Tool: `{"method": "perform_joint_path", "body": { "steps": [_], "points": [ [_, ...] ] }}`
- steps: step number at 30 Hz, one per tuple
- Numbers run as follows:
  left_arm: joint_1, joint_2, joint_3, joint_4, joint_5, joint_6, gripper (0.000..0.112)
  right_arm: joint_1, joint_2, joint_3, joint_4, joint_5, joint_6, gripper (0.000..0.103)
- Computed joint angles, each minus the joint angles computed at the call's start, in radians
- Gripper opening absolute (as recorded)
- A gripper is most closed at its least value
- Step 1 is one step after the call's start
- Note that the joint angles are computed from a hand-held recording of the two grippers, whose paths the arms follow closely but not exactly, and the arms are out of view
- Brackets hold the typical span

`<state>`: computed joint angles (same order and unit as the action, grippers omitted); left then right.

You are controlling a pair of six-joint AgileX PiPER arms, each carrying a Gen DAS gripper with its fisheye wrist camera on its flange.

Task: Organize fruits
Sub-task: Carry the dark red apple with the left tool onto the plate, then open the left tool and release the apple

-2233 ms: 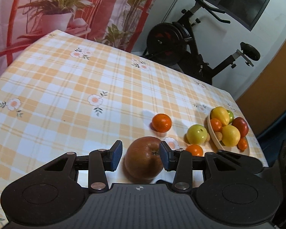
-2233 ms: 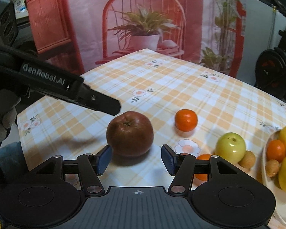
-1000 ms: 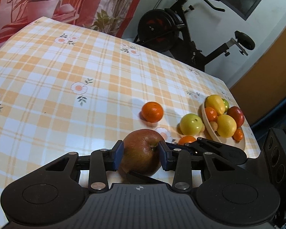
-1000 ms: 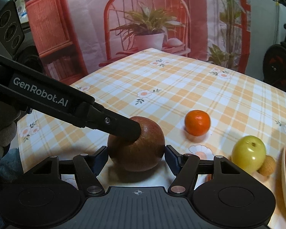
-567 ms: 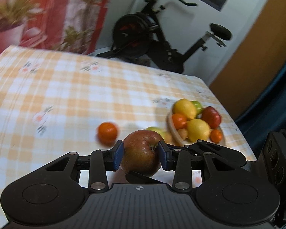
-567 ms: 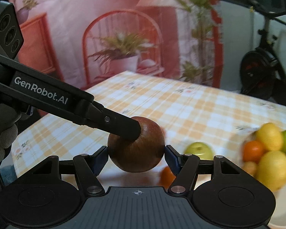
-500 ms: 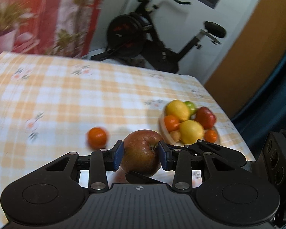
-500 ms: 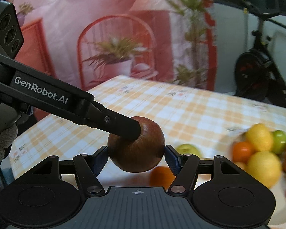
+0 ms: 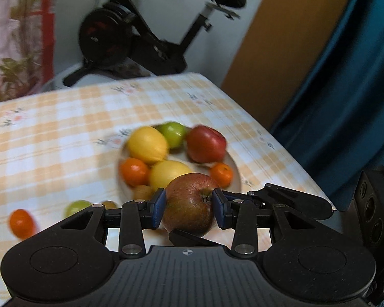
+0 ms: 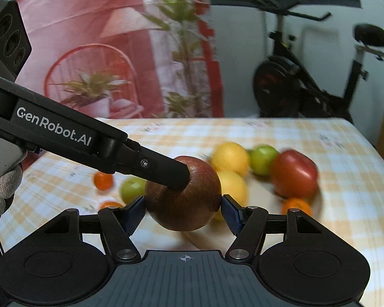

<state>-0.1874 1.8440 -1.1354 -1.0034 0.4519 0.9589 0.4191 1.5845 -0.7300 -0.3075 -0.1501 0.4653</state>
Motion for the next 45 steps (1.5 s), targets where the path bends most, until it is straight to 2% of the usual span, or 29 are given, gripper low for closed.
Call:
{"method": "perform_joint_path", "body": {
  "steps": [2, 12, 15, 21, 28, 32, 35, 45],
  "points": [
    [-0.025, 0.029, -0.027, 0.037, 0.004, -0.044, 0.041, -0.034, -0.007, 0.034, -0.064, -0.014, 0.063, 0.061],
    [-0.094, 0.161, -0.186, 0.182, 0.034, -0.223, 0.041, -0.109, 0.020, 0.096, -0.007, -0.076, 0.029, 0.061],
    [-0.096, 0.173, -0.205, 0.205, 0.040, -0.258, 0.042, -0.123, 0.030, 0.100, -0.036, -0.091, 0.057, 0.061],
    [-0.065, 0.148, -0.191, 0.186, 0.016, -0.253, 0.042, -0.125, 0.042, 0.091, 0.062, -0.086, -0.038, 0.061],
    [-0.027, 0.169, -0.232, 0.277, 0.022, -0.364, 0.041, -0.104, 0.044, 0.082, 0.248, -0.067, -0.225, 0.061],
    [-0.028, 0.197, -0.259, 0.323, 0.031, -0.396, 0.041, -0.104, 0.040, 0.079, 0.241, -0.058, -0.215, 0.061],
    [-0.030, 0.217, -0.272, 0.337, 0.034, -0.407, 0.036, -0.105, 0.033, 0.082, 0.238, -0.056, -0.212, 0.061],
    [-0.050, 0.261, -0.340, 0.343, 0.037, -0.434, 0.035, -0.110, -0.001, 0.109, 0.219, -0.064, -0.184, 0.061]
  ]
}}
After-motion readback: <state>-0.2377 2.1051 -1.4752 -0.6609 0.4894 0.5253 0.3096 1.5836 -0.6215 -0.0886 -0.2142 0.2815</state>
